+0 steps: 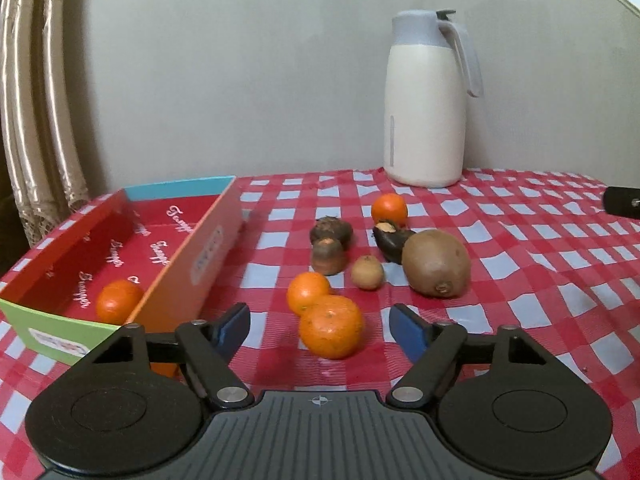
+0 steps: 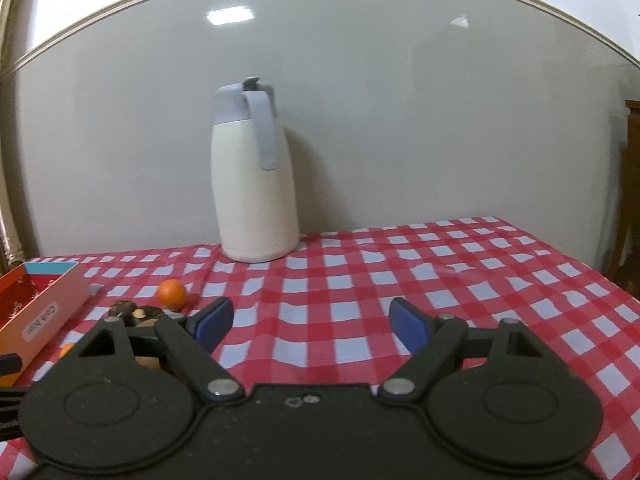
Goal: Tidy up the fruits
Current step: 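Return the left gripper to the fruits and grasp another orange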
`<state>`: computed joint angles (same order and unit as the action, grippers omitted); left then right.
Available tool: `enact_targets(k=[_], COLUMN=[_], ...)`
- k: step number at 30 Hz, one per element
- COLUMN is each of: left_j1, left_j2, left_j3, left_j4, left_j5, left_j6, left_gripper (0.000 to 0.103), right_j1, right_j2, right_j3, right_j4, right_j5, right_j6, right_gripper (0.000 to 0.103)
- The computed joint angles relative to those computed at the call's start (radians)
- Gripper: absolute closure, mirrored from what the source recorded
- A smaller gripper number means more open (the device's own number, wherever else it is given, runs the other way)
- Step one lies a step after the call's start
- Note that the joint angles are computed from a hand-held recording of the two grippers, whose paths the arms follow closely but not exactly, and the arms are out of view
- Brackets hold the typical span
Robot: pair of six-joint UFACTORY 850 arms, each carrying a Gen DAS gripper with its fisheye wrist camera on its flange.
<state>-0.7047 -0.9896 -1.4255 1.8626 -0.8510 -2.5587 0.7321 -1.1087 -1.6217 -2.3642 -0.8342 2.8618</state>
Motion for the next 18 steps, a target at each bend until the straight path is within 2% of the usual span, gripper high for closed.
enact_targets(k=[4,15,17,18], left_j1=[0.011,0.015,0.015,0.018], left_j2=[-0.025,-0.049,-0.048,-0.047], left_j3=[-0.046,-0.083,-0.081,-0.080], left_j4=[-0.029,-0.074,-0.077,-0.076], left_j5=[0.062,0.060,0.061,0.069], left_j6=[0.028,0.069,0.071,0.071], left_gripper=[0.040,0.041,0.049,0.058], right_j1=[-0.009,-0.020,-0.019,-0.018], right_j2=[0.006,0.014,0.014,0.014], right_j3=[0.014,0.034,0.034,0.034], right_j4=[-0.004,-0.015,-0.017,-0.019], right_j5=[-0.002,-0.012,-0.013,-0.014], right_j6=[0.016,0.045,0.048,0.049], right_gripper=[0.018,0.018,0.018,0.018])
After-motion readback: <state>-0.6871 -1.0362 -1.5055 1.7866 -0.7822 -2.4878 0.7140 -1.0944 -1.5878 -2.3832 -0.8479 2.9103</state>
